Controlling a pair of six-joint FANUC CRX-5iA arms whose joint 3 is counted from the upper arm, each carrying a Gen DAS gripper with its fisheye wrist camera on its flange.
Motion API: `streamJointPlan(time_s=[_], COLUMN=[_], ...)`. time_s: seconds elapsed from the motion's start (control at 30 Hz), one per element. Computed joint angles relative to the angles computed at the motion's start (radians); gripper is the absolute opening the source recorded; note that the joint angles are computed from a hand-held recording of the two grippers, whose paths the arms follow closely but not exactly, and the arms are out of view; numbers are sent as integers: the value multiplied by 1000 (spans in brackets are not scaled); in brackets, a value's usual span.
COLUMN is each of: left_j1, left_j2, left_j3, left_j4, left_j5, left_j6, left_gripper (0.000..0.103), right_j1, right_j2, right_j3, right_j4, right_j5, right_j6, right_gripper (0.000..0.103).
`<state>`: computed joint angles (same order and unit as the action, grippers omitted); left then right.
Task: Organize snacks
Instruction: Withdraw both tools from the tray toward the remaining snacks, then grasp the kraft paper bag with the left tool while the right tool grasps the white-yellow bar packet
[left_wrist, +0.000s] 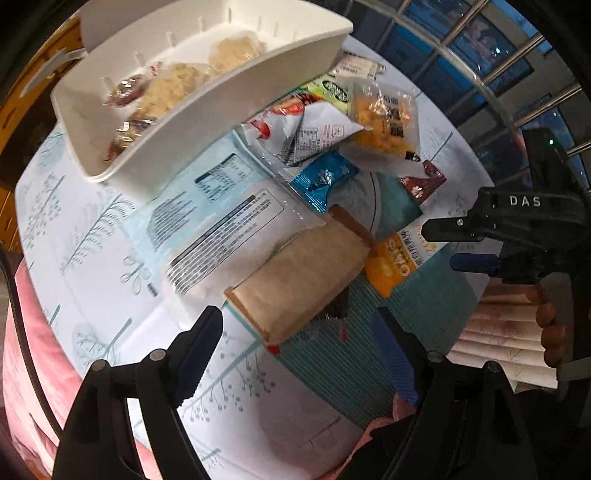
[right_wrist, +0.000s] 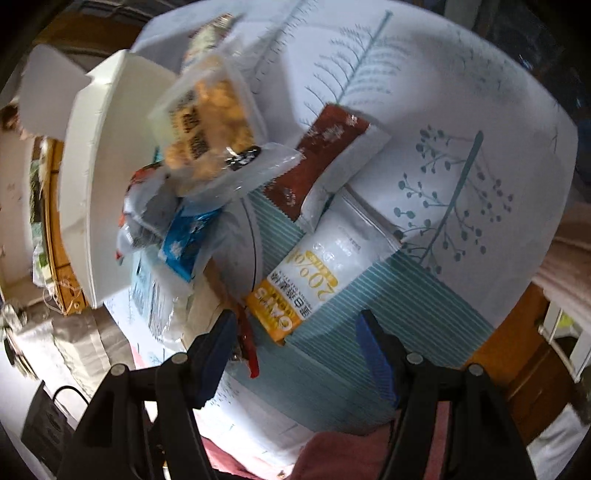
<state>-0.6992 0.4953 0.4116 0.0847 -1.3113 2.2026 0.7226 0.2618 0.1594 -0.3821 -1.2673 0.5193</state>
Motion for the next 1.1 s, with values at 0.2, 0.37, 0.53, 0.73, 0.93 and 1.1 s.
streamJointPlan(time_s=[0.2, 0.37, 0.53, 0.73, 0.93, 1.1], left_j1=[16, 21, 28, 29, 25, 3], left_j2=[70, 110, 125, 154, 169, 179], left_j3=[20, 26, 12, 27, 37, 53], left_j4=[34, 47, 66, 86, 75, 53], left_j5=[5, -5, 15, 27, 60, 94], left_j6=[-76, -110, -140, -172, -188, -184], left_gripper=[81, 81, 83, 85, 85, 78], right_j1=[-11, -18, -27, -31, -40, -32], right_j2=[45, 71, 125, 150, 204, 227], right_j3=[27, 38, 90, 98, 146, 171], right_j4=[-13, -9, -8, -8, -16, 1], right_j5=[-26, -43, -97, -124, -152, -188], right_j6=[-44, -85, -124, -125, -126, -132], right_gripper=[88, 90, 90, 90, 89, 89])
